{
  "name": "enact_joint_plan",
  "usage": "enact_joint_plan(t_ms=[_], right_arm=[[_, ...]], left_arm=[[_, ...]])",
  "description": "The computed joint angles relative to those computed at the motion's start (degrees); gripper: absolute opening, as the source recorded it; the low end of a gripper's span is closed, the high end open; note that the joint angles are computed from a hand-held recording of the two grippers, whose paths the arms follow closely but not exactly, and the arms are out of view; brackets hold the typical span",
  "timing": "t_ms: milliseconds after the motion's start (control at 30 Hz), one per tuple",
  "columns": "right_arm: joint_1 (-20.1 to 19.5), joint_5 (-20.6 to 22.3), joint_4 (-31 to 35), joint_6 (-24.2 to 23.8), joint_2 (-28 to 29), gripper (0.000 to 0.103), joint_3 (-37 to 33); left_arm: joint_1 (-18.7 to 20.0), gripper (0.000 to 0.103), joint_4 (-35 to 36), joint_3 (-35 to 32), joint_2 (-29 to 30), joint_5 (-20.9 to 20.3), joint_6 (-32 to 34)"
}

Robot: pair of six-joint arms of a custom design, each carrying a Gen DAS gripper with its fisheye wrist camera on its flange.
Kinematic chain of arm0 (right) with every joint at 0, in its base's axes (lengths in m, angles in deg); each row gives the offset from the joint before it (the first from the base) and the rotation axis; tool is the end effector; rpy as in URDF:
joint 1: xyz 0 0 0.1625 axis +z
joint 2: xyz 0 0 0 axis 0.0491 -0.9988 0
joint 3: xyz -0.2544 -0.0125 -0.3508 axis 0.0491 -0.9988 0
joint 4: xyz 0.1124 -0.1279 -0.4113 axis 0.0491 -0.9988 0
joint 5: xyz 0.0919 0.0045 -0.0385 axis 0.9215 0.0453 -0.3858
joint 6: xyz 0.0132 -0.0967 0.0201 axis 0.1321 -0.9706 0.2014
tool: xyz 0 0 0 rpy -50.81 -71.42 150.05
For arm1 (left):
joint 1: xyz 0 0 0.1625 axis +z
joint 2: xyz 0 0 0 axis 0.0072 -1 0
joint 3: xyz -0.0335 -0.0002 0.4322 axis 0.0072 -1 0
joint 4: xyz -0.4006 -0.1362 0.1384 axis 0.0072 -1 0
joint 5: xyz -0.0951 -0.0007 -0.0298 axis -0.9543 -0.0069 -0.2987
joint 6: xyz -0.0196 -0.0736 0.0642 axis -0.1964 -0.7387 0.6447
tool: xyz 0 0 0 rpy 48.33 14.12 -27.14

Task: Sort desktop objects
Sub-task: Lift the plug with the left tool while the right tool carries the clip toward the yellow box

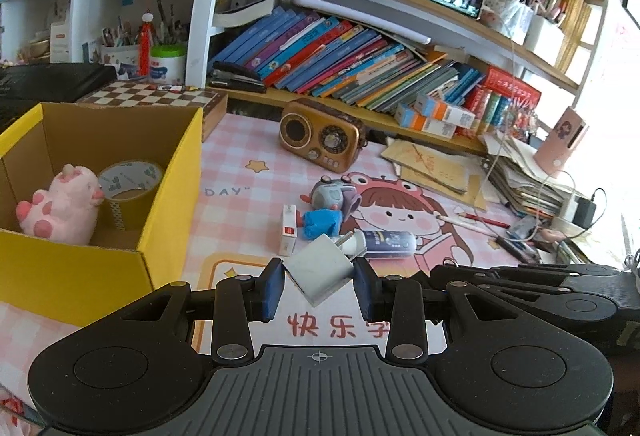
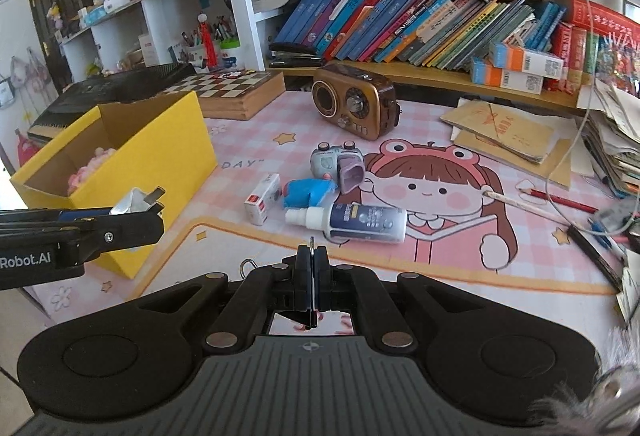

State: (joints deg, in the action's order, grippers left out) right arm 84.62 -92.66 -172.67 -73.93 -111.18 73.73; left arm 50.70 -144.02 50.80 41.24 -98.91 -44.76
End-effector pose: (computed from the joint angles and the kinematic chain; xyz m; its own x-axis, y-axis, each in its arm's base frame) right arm 0.0828 -0.5421 0.1572 -0.7867 -0.1519 0.5983 -0.5409 0.6368 -0.5496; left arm -0.2070 -0.5567 0.0474 -0.8113 0.3184 -0.4904 0.5692 0.6219 -0.5378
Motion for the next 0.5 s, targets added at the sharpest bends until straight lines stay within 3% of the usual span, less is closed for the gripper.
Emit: enact_joint_plan(t_ms=[500], right_arm=[[6.2,-7.8,-8.3,5.7,2.9,0.002,5.1]], left_arm=[[2.4,0.036,1.7,8.1,-8.6,-5.0,2.6]])
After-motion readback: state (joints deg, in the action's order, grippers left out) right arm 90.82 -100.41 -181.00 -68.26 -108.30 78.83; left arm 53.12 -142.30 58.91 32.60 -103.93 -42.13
